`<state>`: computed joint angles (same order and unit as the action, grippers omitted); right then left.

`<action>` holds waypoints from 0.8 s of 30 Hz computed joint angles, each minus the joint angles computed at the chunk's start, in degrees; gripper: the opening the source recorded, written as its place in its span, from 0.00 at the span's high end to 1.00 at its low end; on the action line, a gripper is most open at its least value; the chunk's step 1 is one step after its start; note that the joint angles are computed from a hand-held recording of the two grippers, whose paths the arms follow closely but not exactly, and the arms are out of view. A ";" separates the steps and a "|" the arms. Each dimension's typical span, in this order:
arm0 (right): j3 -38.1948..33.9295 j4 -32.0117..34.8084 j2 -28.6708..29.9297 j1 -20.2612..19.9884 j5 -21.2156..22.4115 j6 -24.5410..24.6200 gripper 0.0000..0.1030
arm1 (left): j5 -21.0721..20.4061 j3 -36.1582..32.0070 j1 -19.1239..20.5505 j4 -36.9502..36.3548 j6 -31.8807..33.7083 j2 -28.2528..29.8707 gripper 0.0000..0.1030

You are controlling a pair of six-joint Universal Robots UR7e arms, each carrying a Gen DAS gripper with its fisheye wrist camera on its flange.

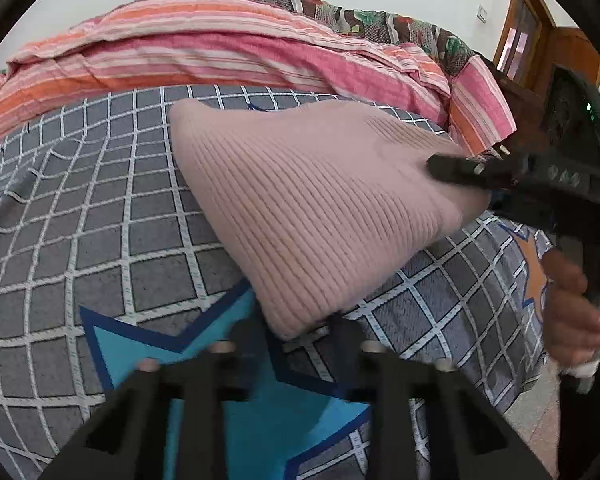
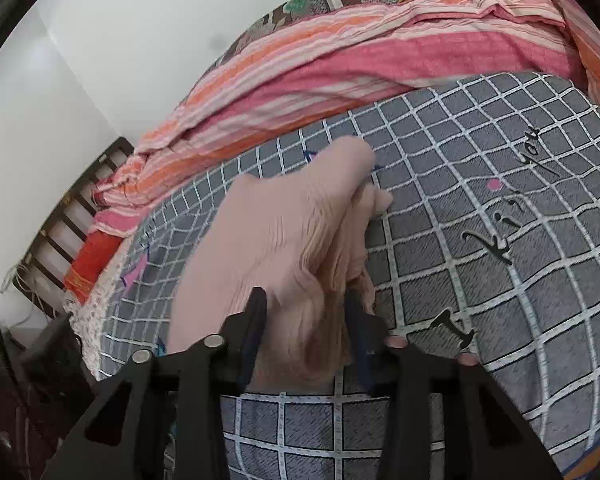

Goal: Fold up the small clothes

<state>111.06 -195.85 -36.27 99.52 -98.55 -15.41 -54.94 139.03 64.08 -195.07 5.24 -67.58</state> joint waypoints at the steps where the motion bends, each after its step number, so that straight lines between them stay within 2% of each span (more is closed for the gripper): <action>1: -0.17 -0.32 0.42 0.11 -0.59 0.04 0.82 | 0.51 0.35 -0.01 -1.79 0.20 0.17 0.87; 2: -0.06 -0.45 0.55 -0.17 0.62 -0.23 0.89 | -0.13 0.65 0.45 -2.88 0.40 -0.28 0.89; 4: 1.43 -1.67 -0.24 -1.19 5.46 -0.42 0.92 | -0.56 1.17 1.27 -4.61 0.25 -1.87 0.89; 6: 2.29 -1.87 -0.77 -1.54 8.44 -0.67 0.94 | -0.48 1.12 1.97 -5.69 0.34 -3.13 0.90; 8: 2.05 -0.88 -0.40 -0.99 7.49 -0.71 0.94 | -1.38 0.63 3.46 -4.33 0.43 -5.09 0.90; 11: 1.14 0.71 1.04 -0.19 4.46 -0.70 0.93 | -5.39 -0.27 6.29 0.59 -2.02 -6.89 0.89; 13: 1.37 -0.13 1.27 0.10 3.43 -0.06 0.87 | -5.80 0.34 6.41 1.00 -2.82 -7.00 0.88; 15: 1.79 -1.38 0.94 0.27 3.41 0.27 0.82 | -5.18 1.31 5.72 0.49 -2.72 -7.25 0.84; 16: 1.66 -1.84 0.94 0.52 3.01 0.22 0.75 | -5.07 1.80 5.48 0.93 -2.69 -7.92 0.81; 17: 1.03 -2.46 1.24 0.96 2.28 0.17 0.69 | -4.81 2.26 5.20 0.94 -3.11 -8.24 0.76; 18: 0.21 -2.90 1.60 1.24 1.85 0.40 0.67 | -4.71 2.67 5.19 0.86 -3.68 -8.78 0.70; 19: -0.35 -3.07 1.79 1.16 2.04 0.74 0.66 | -4.83 3.14 5.21 0.51 -4.52 -9.29 0.66; 21: -2.40 -2.80 2.75 0.79 2.80 3.00 0.66 | -5.79 4.12 5.45 -0.29 -5.72 -10.38 0.48; 24: -6.37 0.73 4.59 0.85 0.13 7.57 0.68 | -6.43 5.65 5.51 -2.09 -6.40 -12.01 0.46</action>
<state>104.69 -195.12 -31.68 100.36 -98.42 -7.84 -61.38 144.68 69.59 -197.17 -1.16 -79.59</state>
